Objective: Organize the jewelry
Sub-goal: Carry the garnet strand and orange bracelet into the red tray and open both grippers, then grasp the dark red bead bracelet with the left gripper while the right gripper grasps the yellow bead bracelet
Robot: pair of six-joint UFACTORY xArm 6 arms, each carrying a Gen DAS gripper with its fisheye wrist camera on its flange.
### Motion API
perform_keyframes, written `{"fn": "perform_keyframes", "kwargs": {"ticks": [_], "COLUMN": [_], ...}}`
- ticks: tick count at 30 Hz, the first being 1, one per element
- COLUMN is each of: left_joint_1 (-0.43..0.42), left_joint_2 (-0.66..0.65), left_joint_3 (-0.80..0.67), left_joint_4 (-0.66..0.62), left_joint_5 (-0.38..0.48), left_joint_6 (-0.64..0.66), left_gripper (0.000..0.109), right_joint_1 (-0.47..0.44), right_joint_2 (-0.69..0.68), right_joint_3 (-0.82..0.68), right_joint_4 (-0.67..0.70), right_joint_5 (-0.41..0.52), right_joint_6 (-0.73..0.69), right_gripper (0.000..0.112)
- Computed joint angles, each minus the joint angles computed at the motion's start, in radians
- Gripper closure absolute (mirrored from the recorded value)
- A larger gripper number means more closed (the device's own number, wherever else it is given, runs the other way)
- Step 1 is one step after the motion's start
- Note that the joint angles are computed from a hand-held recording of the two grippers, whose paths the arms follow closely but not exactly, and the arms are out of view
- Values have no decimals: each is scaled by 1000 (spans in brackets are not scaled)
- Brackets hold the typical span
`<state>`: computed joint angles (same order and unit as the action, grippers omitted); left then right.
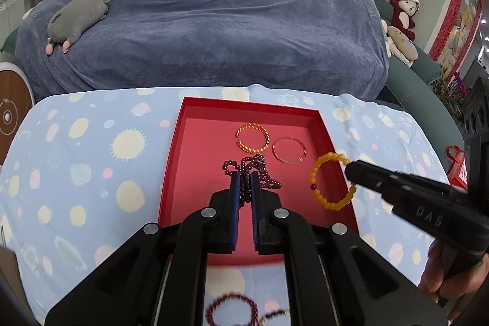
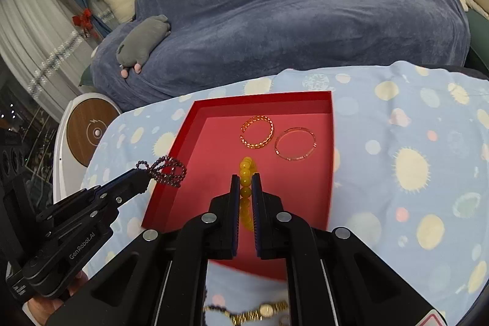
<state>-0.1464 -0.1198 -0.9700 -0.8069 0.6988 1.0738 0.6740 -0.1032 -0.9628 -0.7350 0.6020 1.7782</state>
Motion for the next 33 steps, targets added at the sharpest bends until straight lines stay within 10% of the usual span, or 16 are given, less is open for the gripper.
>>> {"fn": "perform_keyframes", "kwargs": {"ticks": [9,12,33], "left_joint_1": [-68,-80,149], "left_joint_2": [179,180,-142], "left_joint_3": [-106,-89,240], "left_joint_4": [43,32,45], "left_joint_5": [-93,-162,-41], "left_joint_6": [-63,-59,37], "left_gripper": [100,62,60], "right_joint_1": [-65,-54,317], "right_joint_2": [149,131,-99], "right_joint_3": [-65,-45,135], "right_joint_4": [95,63,54], "right_joint_5": [-8,26,233], "right_joint_6": [-138,-83,248], "right_gripper": [97,85,85]}}
